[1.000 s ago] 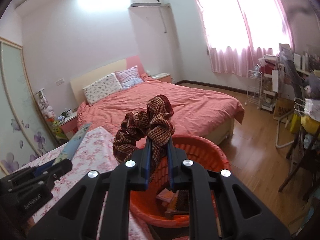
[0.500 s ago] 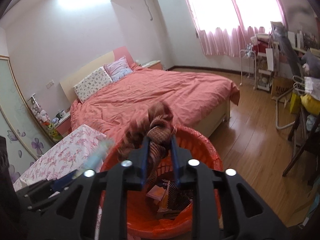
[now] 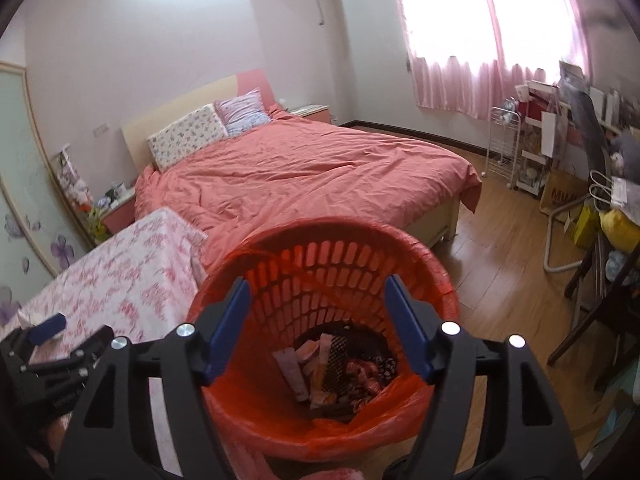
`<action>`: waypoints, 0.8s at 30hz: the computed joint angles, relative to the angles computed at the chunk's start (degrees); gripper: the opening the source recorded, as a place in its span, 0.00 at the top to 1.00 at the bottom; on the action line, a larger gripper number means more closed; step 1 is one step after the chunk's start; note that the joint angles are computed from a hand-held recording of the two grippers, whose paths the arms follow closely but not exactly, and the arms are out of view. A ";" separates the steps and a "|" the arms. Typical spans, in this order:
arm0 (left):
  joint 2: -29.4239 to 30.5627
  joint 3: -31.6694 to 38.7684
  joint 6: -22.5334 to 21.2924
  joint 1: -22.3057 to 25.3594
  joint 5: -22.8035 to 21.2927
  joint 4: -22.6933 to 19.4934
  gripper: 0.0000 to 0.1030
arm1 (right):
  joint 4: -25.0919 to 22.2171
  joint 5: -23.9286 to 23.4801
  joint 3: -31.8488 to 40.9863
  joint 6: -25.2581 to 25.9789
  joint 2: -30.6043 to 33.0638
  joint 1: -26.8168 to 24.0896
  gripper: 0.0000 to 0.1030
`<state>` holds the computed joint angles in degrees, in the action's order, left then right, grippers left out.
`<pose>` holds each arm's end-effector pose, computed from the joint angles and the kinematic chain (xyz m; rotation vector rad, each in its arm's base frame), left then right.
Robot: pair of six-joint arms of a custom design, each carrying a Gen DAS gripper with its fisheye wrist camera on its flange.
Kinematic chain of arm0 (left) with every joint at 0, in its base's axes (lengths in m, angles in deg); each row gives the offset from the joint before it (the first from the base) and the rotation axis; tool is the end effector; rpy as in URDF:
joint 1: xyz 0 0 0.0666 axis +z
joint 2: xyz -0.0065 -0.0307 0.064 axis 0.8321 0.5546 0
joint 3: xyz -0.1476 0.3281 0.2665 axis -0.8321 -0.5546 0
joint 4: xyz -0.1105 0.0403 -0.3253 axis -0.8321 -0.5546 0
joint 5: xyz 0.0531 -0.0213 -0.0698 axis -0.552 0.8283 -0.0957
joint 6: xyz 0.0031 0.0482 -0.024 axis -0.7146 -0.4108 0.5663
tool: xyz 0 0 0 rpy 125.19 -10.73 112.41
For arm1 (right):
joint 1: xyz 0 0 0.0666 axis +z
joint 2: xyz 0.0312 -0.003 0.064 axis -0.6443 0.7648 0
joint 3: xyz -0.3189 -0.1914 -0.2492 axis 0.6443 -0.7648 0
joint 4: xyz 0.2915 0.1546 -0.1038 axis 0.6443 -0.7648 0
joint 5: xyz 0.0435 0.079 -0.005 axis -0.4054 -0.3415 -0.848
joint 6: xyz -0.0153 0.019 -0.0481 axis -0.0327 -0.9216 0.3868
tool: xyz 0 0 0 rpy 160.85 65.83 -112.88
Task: Collect trash
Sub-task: 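Open both tools over the orange basket to drop the tube and scrunchie, then return to the bed and grasp the mint-green sock with the right tool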
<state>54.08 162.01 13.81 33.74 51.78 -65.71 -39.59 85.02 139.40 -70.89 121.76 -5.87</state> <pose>0.4154 -0.1708 0.5104 0.5374 2.2449 -0.0771 0.3453 0.2057 0.4914 0.6870 2.1091 -0.0859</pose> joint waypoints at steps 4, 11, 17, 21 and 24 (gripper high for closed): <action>-1.07 -1.04 0.27 5.15 -0.50 -0.12 0.10 | -0.67 -0.85 2.13 1.18 2.02 1.94 0.34; -0.89 -0.94 1.89 15.97 0.17 -1.09 0.10 | -0.35 -4.08 8.94 5.28 8.95 6.06 0.34; -1.13 -2.87 1.07 23.18 -1.85 2.70 0.10 | -0.18 -8.11 18.60 11.88 16.84 8.77 0.35; -0.54 -1.98 2.20 28.55 0.65 2.04 0.10 | 0.07 -11.91 25.73 15.12 22.30 9.79 0.41; -0.19 -1.56 2.89 31.45 1.71 1.98 0.10 | -0.81 -15.28 32.81 17.13 27.18 10.27 0.50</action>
<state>53.89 160.45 16.70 65.18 53.49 -63.73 -40.40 69.74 172.22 -53.76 148.94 4.41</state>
